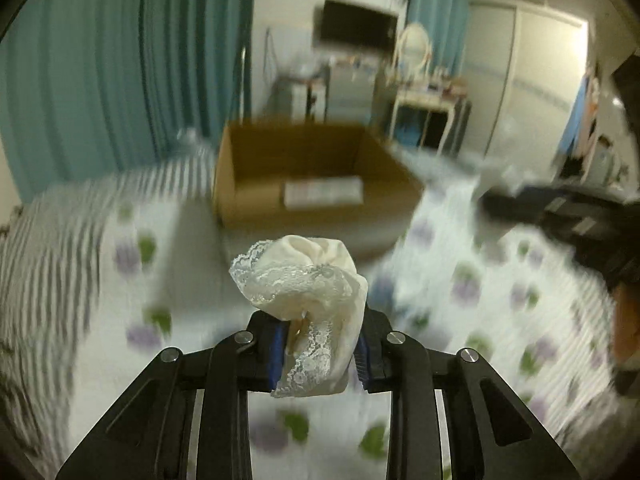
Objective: Organize soft objects
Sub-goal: 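Carry the sock and lace cloth to the box and release both, then grasp the blue-white pack with the right tool while the left grasps a white sock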
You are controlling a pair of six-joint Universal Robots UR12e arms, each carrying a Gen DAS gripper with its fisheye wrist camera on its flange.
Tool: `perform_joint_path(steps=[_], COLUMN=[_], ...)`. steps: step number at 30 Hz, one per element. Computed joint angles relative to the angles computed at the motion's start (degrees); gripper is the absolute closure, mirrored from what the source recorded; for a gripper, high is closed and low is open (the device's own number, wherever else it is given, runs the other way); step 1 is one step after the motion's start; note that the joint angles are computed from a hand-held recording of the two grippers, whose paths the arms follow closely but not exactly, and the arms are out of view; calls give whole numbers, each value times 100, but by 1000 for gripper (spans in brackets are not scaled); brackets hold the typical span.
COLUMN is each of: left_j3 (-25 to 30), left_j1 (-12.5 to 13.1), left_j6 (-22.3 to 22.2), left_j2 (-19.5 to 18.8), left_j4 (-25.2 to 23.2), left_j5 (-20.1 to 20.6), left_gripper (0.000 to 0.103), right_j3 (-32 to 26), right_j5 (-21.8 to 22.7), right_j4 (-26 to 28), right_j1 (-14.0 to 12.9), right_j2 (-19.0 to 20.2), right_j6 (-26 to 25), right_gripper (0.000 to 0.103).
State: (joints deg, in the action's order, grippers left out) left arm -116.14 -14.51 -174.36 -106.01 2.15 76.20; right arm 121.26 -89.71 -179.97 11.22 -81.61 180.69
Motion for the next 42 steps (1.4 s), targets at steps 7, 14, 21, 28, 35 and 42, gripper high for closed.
perform_joint_path(steps=[7,14,21,28,35,42], left_j3=[1281,2032,2055,1537,896,321], left_j1=[-204,-347,-290,-286,-196,-116], left_j6=[46,268,-173,-354,-640,-372], left_j2=[-642,-1379,-1508,-975,-196,424], left_j4=[-430,-365,-457,38,1159,1760], left_j5=[593,1346,1761,1902,1689,1563], left_gripper=[76,65,21,21,11,8], right_j3=[-1019,-1764,-1576,-1030,-641,-297], right_j5=[142,160,-242,-278,-799,-1450], right_j4=[580,906,389,85,-95,-80], right_j1=[-265,-378,-428,-494,-161,380], right_j2=[589,1314,1471,847,-58,-704], right_j6=[-24,42,355,279,-77,-214], right_gripper=[75,55,9,9,9,7])
